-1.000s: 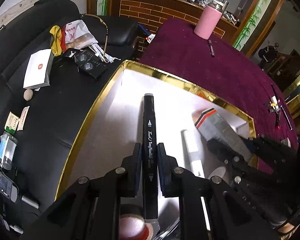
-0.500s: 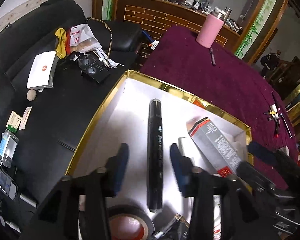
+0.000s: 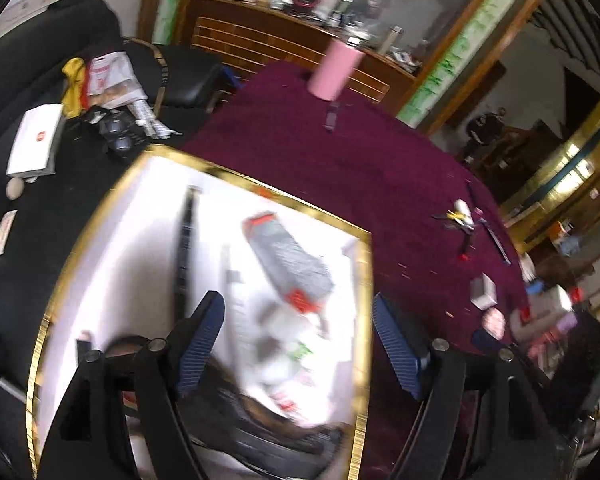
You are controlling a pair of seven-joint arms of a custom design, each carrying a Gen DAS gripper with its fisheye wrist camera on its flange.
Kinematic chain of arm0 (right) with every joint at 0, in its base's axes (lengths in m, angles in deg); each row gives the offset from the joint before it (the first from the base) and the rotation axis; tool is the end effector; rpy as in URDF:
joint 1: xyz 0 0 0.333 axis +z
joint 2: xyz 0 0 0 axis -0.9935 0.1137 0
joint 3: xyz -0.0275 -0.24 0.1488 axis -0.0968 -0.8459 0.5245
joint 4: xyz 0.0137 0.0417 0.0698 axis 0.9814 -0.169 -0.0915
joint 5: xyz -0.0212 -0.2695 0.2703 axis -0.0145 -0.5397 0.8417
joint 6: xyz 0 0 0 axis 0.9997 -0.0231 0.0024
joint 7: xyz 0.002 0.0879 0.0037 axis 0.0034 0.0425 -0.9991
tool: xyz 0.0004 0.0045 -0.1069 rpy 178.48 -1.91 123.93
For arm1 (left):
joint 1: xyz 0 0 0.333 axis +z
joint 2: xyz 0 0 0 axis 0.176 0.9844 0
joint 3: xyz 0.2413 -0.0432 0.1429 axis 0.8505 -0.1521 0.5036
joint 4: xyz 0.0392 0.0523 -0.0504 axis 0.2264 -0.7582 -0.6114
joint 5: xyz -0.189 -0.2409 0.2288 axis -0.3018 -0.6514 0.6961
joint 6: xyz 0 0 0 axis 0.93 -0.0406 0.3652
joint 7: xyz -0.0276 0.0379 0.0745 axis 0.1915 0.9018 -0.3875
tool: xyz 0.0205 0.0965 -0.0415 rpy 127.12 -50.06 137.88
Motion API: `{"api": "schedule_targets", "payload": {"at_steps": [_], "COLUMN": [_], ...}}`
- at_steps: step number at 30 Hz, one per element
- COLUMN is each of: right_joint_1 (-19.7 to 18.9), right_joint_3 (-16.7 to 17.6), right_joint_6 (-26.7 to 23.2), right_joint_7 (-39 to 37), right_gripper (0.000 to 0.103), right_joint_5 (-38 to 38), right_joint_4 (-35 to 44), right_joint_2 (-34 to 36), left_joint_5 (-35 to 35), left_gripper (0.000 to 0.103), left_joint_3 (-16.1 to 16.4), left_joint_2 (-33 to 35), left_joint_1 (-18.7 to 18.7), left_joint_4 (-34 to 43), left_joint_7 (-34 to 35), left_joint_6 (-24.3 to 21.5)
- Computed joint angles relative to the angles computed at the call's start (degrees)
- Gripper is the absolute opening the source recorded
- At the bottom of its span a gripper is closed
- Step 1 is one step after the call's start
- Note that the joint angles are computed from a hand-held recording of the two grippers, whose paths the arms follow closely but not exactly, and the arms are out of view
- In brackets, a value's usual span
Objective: Organize objects
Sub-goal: 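Grasp the pink plush toy with the right tool while the left tool moves to the white cube box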
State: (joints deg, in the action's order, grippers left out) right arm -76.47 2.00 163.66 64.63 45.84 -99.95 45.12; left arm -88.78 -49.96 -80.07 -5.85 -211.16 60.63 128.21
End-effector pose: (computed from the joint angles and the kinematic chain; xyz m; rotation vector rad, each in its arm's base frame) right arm 0.5135 0.0380 0.4988 -1.9583 1.1188 -0.0986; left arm 0.4587 -0.1790 0.5385 -2.2504 1.6227 -0.9636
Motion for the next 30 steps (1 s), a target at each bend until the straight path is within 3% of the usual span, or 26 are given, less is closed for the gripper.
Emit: {"api": "schedule_targets", "payload": {"at_steps": [7, 11, 14, 20, 24, 26, 28, 30], "right_joint_1": [-5.75, -8.97, -10.27, -11.33, -11.39, -10.65, -10.55, -11.21], "right_joint_3": [-0.7, -2.65, -2.55, -2.4, -1.88, -1.83, -1.63, -1.57], "right_joint_6": [12.1, 9.37, 11.11, 10.83, 12.31, 15.63, 16.71, 15.2], "right_joint_7": [12.84, 20.85, 24.02, 31.58, 32.08, 31.69, 29.71, 27.27], "right_gripper": [0.089, 0.089, 0.089, 0.089, 0.088, 0.08, 0.044, 0.041], "right_joint_5": [-11.23, -15.06, -18.41, -25.97, -26.41, -29.5, -30.37, -28.18], "right_joint_4": [0.07, 5.29, 7.94, 14.93, 15.99, 14.34, 13.51, 13.88], "right_joint_2": [2.81, 7.66, 10.26, 18.03, 20.77, 20.3, 19.68, 19.64], "left_joint_5": [-0.71, -1.97, -5.44, -5.95, -5.61, -4.16, -1.16, 0.11], "left_gripper": [0.077, 0.082, 0.084, 0.085, 0.085, 0.085, 0.085, 0.085], "left_joint_3": [-2.6, -3.66, -4.03, -7.09, -8.8, -9.76, -10.7, -11.57], "left_joint_2": [2.99, 5.45, 8.14, 13.87, 18.18, 21.11, 24.4, 27.98], "left_joint_1": [-3.34, -5.07, -6.11, -5.39, -4.73, -4.48, -4.47, -4.51], "left_joint_4": [5.06, 8.59, 11.7, 18.25, 23.46, 27.13, 31.1, 35.13], "left_joint_7": [2.71, 5.28, 8.85, 10.38, 10.69, 10.48, 9.17, 9.11], "left_joint_6": [-0.42, -3.14, -5.83, -10.0, -12.95, -14.89, -15.96, -16.1]}}
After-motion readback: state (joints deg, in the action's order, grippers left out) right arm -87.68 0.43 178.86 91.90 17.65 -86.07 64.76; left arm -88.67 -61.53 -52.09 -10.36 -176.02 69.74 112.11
